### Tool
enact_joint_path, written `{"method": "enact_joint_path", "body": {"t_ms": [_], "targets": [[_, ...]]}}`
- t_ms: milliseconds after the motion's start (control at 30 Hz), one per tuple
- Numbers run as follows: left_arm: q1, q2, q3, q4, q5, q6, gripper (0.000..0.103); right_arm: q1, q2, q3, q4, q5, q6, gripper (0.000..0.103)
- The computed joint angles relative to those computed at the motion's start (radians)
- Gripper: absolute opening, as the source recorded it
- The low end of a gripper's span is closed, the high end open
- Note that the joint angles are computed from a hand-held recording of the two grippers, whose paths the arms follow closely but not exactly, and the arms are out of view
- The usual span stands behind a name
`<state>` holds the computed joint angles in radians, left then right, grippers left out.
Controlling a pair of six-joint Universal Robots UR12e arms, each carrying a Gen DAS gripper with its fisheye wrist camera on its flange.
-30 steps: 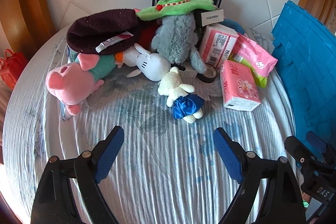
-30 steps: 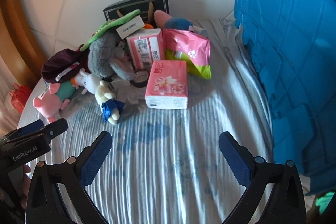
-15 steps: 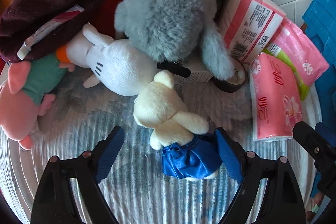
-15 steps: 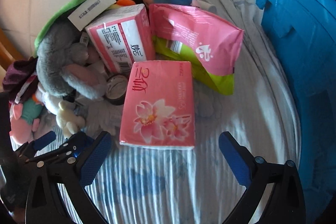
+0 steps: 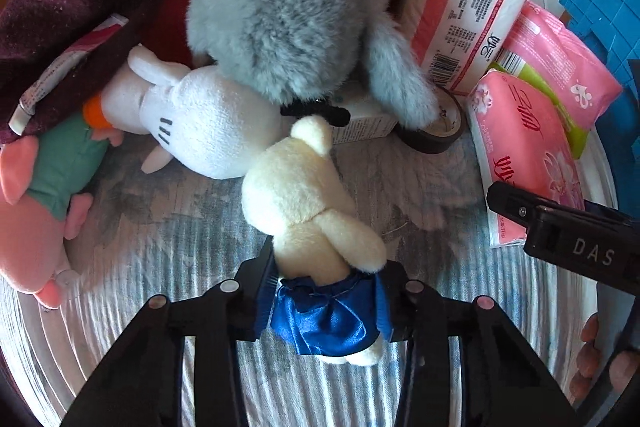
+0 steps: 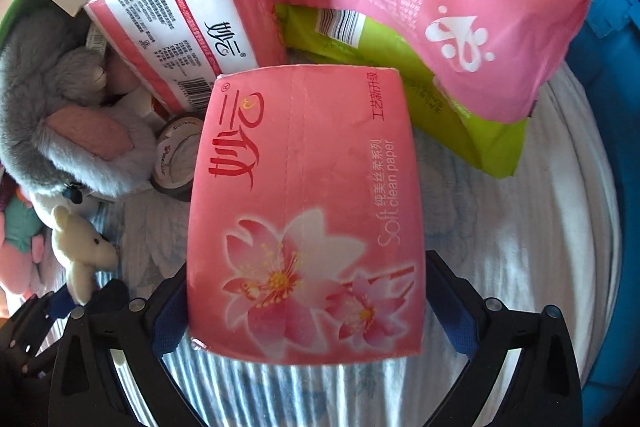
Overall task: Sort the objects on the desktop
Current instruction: 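Grasp the white bear with the left tool while the right tool grasps the pink tissue pack, then carry the bear and tissue pack over the blue crate and open both tools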
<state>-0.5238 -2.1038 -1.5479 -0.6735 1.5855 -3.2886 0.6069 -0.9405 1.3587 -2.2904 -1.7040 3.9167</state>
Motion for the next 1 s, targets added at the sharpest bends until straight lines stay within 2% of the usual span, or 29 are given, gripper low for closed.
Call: {"method": "enact_joint_path", "body": {"t_ms": [100,200,300,400,567,700,800,900,1000], "targets": [[-0.005,0.033,-0.035,0.045,-0.006,0.011,0.039,0.014,-0.016,0.005,0.017,-0.025,-0.033,0.09],[-0.012,0.075,-0.081,0.104,0.0,0.017,0.039,0.03,-0.049,0.039,-0.016,-0.032,-0.045,0.09],[-0.019,0.124,-0.129,0.167,0.007,0.017,0.039,0.056,-0.095,0.079,-0.068,-0.073,-0.054,0.09],[0.0,0.18,-0.168,0.22,-0.011,0.037,0.039,0.09,-0.147,0.116,-0.123,-0.152,-0.078,0.09],[-0.01,0.254,-0.206,0.329,-0.017,0.063,0.04,0.146,-0.225,0.163,-0.222,-0.29,-0.125,0.09],[-0.038,0.292,-0.214,0.414,-0.028,0.082,0.04,0.19,-0.291,0.196,-0.312,-0.413,-0.181,0.091],[-0.067,0.307,-0.195,0.45,-0.053,0.092,0.04,0.205,-0.344,0.236,-0.387,-0.492,-0.207,0.091],[-0.111,0.298,-0.156,0.484,-0.073,0.097,0.04,0.203,-0.404,0.286,-0.428,-0.585,-0.224,0.091],[-0.155,0.27,-0.1,0.512,-0.085,0.1,0.04,0.185,-0.459,0.332,-0.44,-0.646,-0.215,0.091]]}}
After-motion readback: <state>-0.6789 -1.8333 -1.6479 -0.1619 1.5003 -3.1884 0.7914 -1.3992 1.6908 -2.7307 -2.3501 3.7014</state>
